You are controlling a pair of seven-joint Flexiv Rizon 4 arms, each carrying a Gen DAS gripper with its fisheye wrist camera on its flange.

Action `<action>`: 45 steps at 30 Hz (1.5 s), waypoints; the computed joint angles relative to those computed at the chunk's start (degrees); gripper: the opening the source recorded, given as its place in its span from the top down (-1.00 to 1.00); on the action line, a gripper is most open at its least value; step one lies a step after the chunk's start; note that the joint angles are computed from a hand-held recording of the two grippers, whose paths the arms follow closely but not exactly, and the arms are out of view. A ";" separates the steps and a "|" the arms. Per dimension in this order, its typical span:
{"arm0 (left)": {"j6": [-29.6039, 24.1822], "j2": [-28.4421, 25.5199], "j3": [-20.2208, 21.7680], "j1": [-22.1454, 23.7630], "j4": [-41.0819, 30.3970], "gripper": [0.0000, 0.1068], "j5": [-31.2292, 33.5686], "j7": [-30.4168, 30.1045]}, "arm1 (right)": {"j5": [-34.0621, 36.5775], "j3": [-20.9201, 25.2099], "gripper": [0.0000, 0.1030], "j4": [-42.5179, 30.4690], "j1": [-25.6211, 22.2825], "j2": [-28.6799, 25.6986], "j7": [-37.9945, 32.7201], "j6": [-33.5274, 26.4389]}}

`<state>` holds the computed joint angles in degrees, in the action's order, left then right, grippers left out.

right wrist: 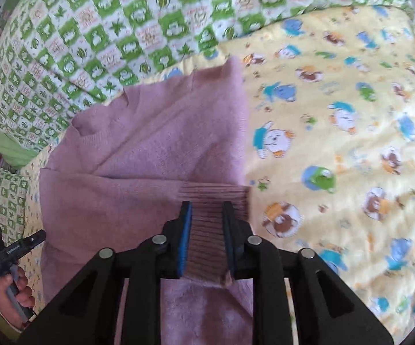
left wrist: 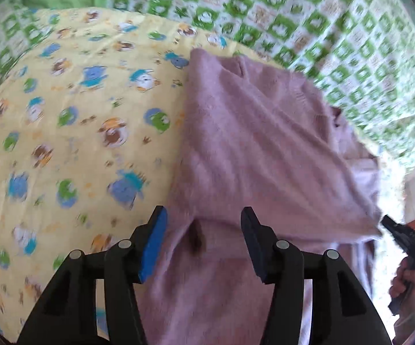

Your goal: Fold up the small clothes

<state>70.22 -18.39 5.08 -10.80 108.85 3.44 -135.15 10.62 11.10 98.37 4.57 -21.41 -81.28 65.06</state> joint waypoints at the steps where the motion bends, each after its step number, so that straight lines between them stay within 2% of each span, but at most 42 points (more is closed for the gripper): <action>1: 1.28 1.68 -0.07 -0.18 2.13 -0.01 -0.13 -0.30 | 1.17 0.58 0.43 0.61 -0.63 0.79 -0.29 -0.22; 5: 0.81 8.47 0.60 -1.84 7.91 -0.12 3.18 -3.52 | 3.10 0.98 0.40 6.50 -1.27 6.47 -1.82 0.51; 7: 1.22 12.38 -0.82 -1.60 12.39 -0.13 2.60 -3.92 | 6.35 1.80 0.35 9.73 -2.04 10.24 -4.10 0.07; 8: 1.02 13.93 -1.63 -1.46 14.13 -0.13 2.36 -4.05 | 7.23 1.65 0.26 10.99 -1.73 11.55 -4.57 -0.05; 11: -1.06 17.96 -3.88 -1.30 17.87 -0.13 3.64 -5.91 | 8.13 0.70 0.19 16.82 -0.36 16.95 -4.89 0.75; 18: -2.83 25.94 -8.55 -1.86 26.55 -0.26 2.44 -8.83 | 7.79 -1.34 0.19 28.74 3.21 27.62 -1.40 1.45; 21: -3.01 28.00 -9.70 -3.15 29.37 -0.27 0.03 -8.06 | 7.16 -2.16 0.18 32.55 4.63 31.18 0.12 1.27; 27: -1.37 29.33 -11.51 -6.27 32.88 -0.32 -4.09 -6.35 | 6.80 -3.96 0.18 39.67 6.22 38.11 2.75 0.36; 34: -0.19 27.74 -12.39 -9.44 34.53 -0.32 -8.56 -5.28 | 7.82 -5.77 0.18 44.73 8.25 43.71 2.22 -2.63; 37: 1.53 26.13 -12.53 -10.51 34.52 -0.32 -10.30 -4.14 | 8.61 -6.41 0.18 45.92 8.83 44.93 2.17 -3.22; 41: -0.61 24.86 -13.68 -9.38 32.45 -0.32 -5.65 -6.93 | 10.01 -7.24 0.18 46.54 9.92 45.64 1.34 -4.17; 45: 0.98 23.58 -13.06 -10.47 32.67 -0.37 -7.29 -6.05 | 10.63 -7.26 0.18 46.63 10.60 45.46 0.94 -4.63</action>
<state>71.21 5.18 -7.98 -21.27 141.52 -3.86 -141.20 21.26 3.84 145.01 15.18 24.06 -80.35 60.43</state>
